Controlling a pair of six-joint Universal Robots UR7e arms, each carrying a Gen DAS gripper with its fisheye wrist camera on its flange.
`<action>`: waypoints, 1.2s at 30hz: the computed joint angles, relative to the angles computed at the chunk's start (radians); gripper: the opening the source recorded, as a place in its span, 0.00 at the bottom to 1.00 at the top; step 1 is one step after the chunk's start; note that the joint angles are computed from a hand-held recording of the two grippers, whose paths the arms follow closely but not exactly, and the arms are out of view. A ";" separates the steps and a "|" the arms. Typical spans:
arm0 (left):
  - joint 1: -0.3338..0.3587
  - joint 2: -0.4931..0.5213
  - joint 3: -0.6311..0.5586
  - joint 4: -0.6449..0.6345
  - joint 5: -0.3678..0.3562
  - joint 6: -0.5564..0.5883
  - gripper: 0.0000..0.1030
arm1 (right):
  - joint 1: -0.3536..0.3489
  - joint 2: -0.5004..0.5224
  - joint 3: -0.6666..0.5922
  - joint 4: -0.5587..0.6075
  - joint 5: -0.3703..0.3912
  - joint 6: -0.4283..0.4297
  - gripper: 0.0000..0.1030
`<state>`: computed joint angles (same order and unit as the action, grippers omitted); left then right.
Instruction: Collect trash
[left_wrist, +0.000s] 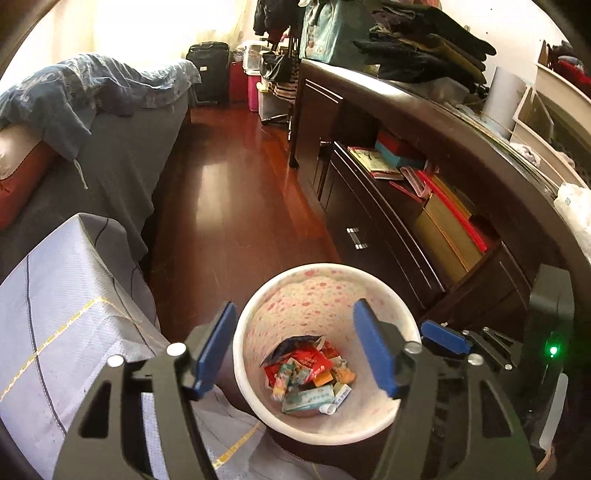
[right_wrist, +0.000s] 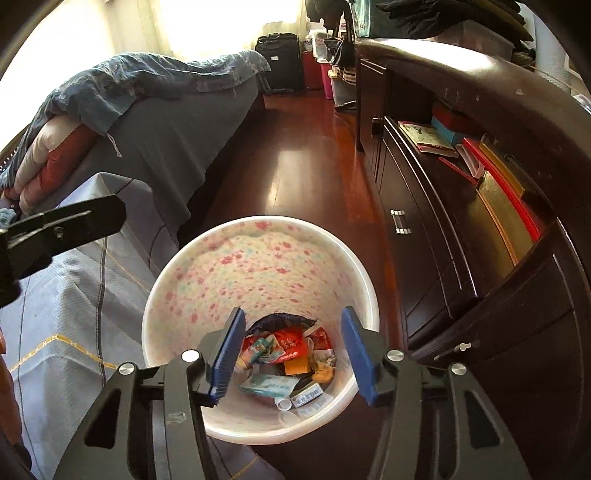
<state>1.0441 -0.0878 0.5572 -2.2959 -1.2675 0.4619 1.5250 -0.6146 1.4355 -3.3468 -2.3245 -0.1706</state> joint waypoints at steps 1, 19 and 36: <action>0.001 -0.015 0.024 -0.021 -0.003 0.001 0.69 | 0.002 -0.001 0.000 0.005 -0.001 0.005 0.54; 0.002 -0.536 0.710 -0.634 0.212 -0.104 0.96 | 0.249 0.054 -0.002 -0.094 -0.029 -0.077 0.96; -0.123 -1.085 1.259 -1.030 0.531 -0.130 0.97 | 0.548 0.120 -0.004 -0.256 0.028 -0.300 0.96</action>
